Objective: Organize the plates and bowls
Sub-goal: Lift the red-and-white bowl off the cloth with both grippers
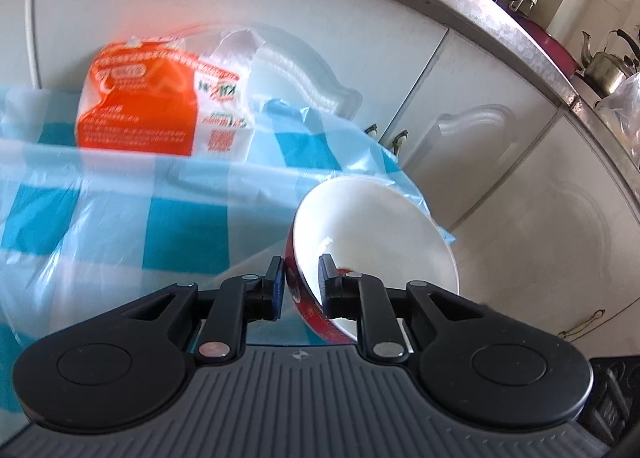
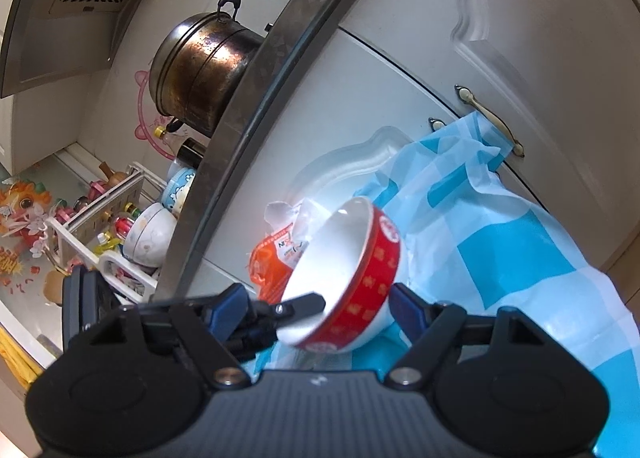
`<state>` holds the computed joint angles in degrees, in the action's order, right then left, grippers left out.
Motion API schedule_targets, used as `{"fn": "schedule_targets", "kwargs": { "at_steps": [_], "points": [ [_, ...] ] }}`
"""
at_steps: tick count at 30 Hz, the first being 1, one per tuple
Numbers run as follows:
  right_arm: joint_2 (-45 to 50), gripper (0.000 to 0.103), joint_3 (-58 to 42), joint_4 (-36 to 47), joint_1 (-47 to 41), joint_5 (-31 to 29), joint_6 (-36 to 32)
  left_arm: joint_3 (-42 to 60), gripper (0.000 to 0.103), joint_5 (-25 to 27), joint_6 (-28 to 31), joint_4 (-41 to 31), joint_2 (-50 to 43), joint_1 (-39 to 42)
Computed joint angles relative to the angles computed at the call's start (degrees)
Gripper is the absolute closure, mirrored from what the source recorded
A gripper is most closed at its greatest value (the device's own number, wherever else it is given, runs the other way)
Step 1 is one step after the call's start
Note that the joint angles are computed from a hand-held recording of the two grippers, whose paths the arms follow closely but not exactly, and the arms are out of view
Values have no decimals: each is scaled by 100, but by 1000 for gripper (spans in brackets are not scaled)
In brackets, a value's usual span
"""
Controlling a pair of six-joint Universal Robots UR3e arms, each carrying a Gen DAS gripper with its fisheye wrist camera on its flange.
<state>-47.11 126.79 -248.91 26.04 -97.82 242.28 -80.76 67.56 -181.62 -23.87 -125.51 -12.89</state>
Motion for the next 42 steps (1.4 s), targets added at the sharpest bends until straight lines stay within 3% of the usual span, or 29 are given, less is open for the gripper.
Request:
{"fn": "schedule_targets", "kwargs": {
  "at_steps": [10, 16, 35, 42],
  "points": [
    [-182, 24, 1, 446, 104, -284, -111, 1171, 89, 314, 266, -457, -859, -318],
    [-220, 24, -10, 575, 88, -233, -200, 574, 88, -58, 825, -603, -428, -125],
    [-197, 23, -178, -11, -14, 592, -607, -1969, 86, -694, 1028, -261, 1616, 865],
    [-599, 26, -137, 512, 56, 814, -1025, -2669, 86, -1115, 1067, -472, 2338, 1353]
  ]
}}
